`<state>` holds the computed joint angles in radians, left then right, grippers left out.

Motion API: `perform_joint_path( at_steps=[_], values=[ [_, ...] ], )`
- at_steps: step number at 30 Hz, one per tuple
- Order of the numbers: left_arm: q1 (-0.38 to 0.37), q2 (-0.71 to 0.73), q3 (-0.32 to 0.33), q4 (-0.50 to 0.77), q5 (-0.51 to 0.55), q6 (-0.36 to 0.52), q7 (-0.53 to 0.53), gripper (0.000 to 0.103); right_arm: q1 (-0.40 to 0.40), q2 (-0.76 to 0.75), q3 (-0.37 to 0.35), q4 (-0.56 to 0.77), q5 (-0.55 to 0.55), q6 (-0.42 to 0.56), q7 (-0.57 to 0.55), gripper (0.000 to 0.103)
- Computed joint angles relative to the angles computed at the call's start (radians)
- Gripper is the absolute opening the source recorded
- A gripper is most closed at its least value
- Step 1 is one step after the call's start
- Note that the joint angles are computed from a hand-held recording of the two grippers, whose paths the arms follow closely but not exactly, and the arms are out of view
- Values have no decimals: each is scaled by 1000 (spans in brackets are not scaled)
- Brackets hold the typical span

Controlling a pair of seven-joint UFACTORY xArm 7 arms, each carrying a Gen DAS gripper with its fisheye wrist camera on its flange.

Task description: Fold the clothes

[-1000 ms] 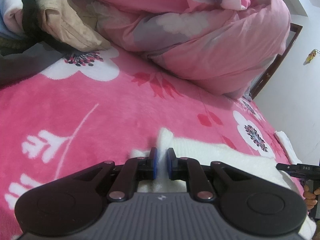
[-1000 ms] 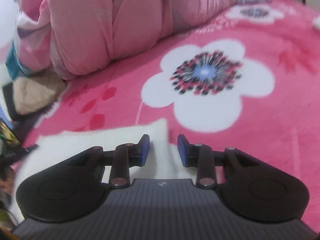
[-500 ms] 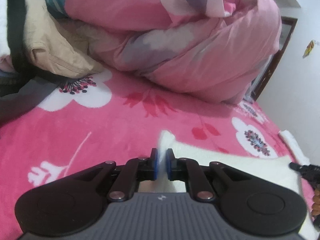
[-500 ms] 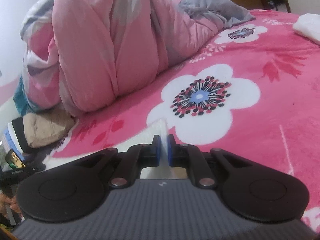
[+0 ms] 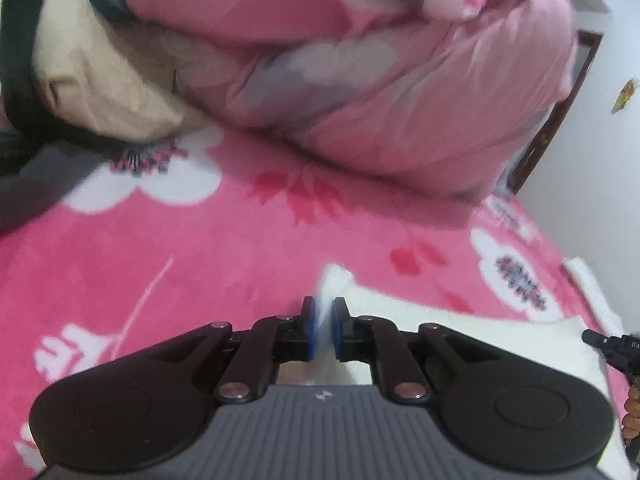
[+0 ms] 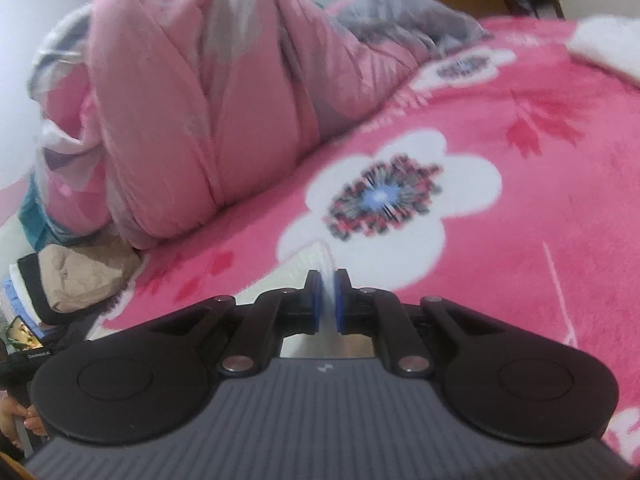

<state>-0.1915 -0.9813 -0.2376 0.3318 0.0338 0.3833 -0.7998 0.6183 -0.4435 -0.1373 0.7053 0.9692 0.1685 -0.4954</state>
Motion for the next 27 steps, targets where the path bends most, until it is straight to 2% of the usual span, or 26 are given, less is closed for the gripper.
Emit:
perform_joint_path(
  at_steps=[2,4,5,6,9,11,14,17,22,24,25,26,27],
  values=[
    [-17,23,23,-1,-15,9,8,10,-31,20,11,4,-24,33,47,5],
    [-21,14,34,-8,-25,12,9,16,-46,29,17,9,-27,53,65,6],
    [-16,8,32,-9,-27,22,4,24,-65,30,31,11,-46,64,84,6],
    [-12,3,30,-9,-29,32,-1,34,-86,29,46,12,-70,76,105,11],
    [6,-92,5,-12,-22,102,-33,47,-194,-27,128,-25,-198,58,261,18],
    [17,-173,-14,-7,-10,165,-54,51,-257,-95,166,-60,-283,59,356,19],
    [10,-280,-29,12,6,261,-64,51,-331,-256,187,-124,-378,96,439,19],
    [-67,-345,-23,40,-7,351,-15,49,-305,-401,174,-167,-452,180,433,19],
    [-233,-309,-63,43,-124,393,12,45,-147,-539,194,-235,-541,254,388,17],
    [-250,-293,-115,20,-129,382,-8,45,-133,-520,209,-252,-574,277,415,17],
    [-246,-297,-144,9,-110,375,-15,41,-158,-494,235,-264,-608,290,438,16],
    [-244,-301,-147,19,-98,393,-22,36,-161,-471,234,-281,-623,279,449,13],
    [-241,-305,-143,35,-89,418,-28,36,-134,-472,201,-302,-605,247,452,13]
  ],
)
